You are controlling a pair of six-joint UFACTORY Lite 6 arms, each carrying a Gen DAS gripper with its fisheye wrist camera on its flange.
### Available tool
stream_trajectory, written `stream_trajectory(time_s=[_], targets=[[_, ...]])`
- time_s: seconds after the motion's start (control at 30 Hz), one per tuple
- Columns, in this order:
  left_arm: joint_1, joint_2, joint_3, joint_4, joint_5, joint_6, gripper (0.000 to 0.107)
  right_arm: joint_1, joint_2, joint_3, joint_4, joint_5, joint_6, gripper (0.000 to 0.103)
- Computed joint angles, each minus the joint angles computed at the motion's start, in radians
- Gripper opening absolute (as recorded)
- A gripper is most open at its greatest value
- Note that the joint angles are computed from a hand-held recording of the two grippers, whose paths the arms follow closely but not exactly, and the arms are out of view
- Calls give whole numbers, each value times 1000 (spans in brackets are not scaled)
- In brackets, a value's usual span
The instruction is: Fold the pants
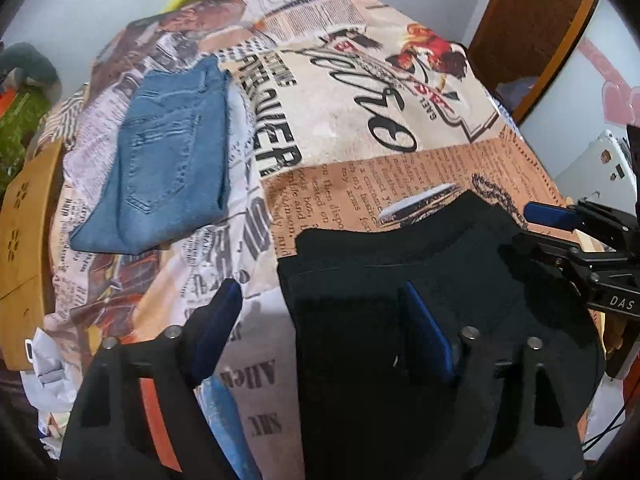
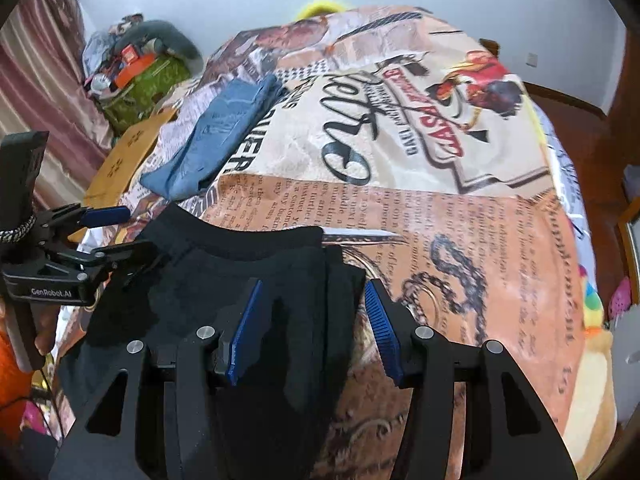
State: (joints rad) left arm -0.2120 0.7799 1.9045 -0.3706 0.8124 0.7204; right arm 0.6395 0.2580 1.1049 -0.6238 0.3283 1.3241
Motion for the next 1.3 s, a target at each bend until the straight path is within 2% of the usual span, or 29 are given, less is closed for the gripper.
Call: stream_trajectory(time_s=[0.07,0.13,0.17,0.2,0.23,0.27,0.37,0.53,0.63,0.83,0.97,1.03,1.07,1.13,1.2,1.3], targets=[[-8,25,14,-1,-1,5,75,-12,46,42,112,-16,-147,48],[-12,37,20,-8,-5,14,68,-1,83,78,101,-8,-171,48],[-13,40,20,-15,-10,22,65,0,92,87,82,0,-168,44],[-15,40,16,-16,-22,27,59,4,106,102,69,14,-169,35],[-18,39,10,-12,-37,25,55,7,117,114,51,34,-160,30],[-18,42,10,-13,-43,24,55,9,121,116,26,47,-142,21],[-16,45,-10,-20,-87,50,55,3,117,96,3,28,-131,17],[3,90,33,-51,-71,60,55,39,138,112,-120,86,-24,15],[-26,47,-42,19,-181,29,58,34,170,152,-64,110,-83,15],[-32,28,-32,82,-180,-38,57,42,160,186,18,170,-146,16],[-3,-51,-69,33,-153,-12,57,81,93,167,-11,235,-90,16],[21,-99,-88,-23,-123,23,61,105,60,161,-34,267,-57,18],[37,-136,-108,-60,-109,51,63,118,44,157,-47,284,-39,22],[54,-190,-144,-102,-101,83,74,148,4,143,-86,310,15,32],[76,-263,-200,-155,-97,131,79,183,-28,135,-134,334,74,47],[96,-336,-259,-196,-85,175,84,236,-59,137,-184,376,125,56]])
